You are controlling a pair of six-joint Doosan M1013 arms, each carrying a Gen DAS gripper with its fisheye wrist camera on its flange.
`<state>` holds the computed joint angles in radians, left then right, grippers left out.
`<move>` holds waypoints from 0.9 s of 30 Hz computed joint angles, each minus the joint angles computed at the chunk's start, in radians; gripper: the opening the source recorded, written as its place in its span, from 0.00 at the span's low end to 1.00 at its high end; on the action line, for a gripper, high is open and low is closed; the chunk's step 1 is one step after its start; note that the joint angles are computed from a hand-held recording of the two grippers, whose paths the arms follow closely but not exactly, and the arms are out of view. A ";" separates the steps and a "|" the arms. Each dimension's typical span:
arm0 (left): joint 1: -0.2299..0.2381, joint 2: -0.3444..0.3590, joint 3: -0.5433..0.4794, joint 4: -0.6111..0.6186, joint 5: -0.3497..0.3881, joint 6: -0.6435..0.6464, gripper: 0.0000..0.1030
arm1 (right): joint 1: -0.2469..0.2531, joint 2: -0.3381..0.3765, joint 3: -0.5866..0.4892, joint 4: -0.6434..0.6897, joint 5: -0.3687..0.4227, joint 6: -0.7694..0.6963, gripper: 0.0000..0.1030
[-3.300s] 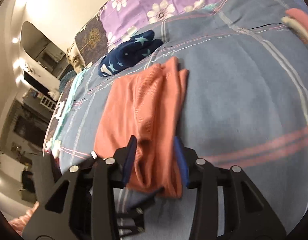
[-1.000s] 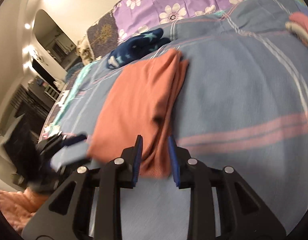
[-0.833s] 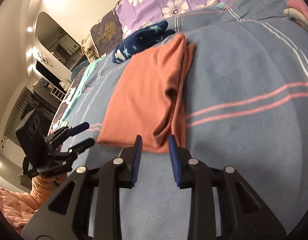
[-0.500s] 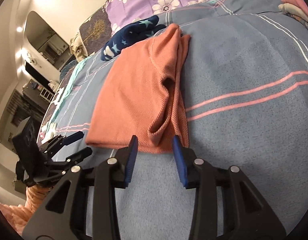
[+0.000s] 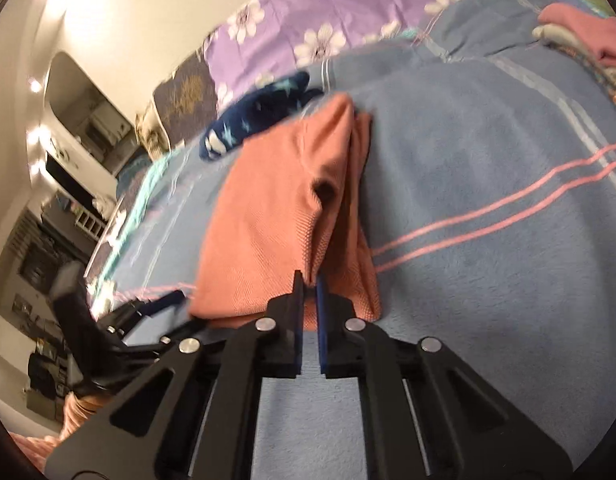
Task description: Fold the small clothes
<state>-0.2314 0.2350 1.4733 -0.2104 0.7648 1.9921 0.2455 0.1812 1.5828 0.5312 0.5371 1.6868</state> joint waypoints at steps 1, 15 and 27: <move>-0.001 -0.001 0.001 0.006 -0.003 -0.003 0.67 | -0.001 -0.001 -0.002 -0.022 0.008 0.023 0.05; 0.013 -0.022 0.006 -0.081 0.009 0.053 0.43 | 0.018 -0.007 0.001 -0.278 -0.011 0.177 0.06; 0.004 0.027 -0.026 -0.180 0.035 0.106 0.36 | 0.014 0.074 -0.047 -0.138 0.068 0.048 0.00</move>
<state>-0.2270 0.2616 1.4477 -0.3901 0.7996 2.0984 0.2598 0.2551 1.5359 0.3930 0.6052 1.7348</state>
